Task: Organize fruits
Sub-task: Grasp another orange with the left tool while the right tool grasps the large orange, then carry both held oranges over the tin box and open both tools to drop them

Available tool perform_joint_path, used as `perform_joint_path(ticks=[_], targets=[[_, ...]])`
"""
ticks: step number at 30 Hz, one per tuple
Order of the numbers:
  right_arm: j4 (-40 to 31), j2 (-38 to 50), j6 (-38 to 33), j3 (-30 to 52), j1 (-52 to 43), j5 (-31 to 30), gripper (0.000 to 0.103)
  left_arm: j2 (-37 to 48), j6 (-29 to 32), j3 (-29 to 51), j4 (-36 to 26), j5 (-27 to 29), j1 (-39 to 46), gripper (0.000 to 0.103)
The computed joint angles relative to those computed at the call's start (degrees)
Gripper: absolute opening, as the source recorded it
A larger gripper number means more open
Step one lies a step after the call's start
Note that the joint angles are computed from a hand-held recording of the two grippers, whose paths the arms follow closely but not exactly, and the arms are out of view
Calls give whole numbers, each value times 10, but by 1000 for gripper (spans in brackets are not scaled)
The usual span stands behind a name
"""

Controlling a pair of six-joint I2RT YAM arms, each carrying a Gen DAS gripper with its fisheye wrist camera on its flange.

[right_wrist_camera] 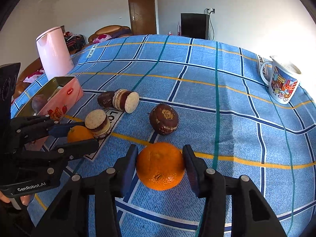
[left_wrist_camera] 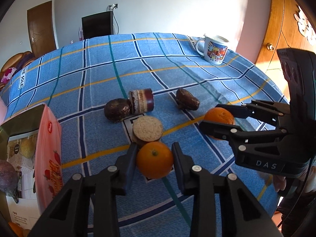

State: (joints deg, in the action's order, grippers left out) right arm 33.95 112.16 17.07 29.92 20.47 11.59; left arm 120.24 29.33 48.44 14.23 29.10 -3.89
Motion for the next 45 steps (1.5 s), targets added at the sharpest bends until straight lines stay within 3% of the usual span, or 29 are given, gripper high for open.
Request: perform_joint_path(ticks=[14, 39, 45], targets=[[102, -28, -20, -58, 27, 31, 47, -32, -22, -56, 95, 58, 34, 36], [275, -35, -39, -138, 63, 84, 47, -59, -63, -155, 289, 75, 57, 36], [314, -31, -42, -153, 72, 99, 47, -60, -68, -164, 308, 80, 62, 36]])
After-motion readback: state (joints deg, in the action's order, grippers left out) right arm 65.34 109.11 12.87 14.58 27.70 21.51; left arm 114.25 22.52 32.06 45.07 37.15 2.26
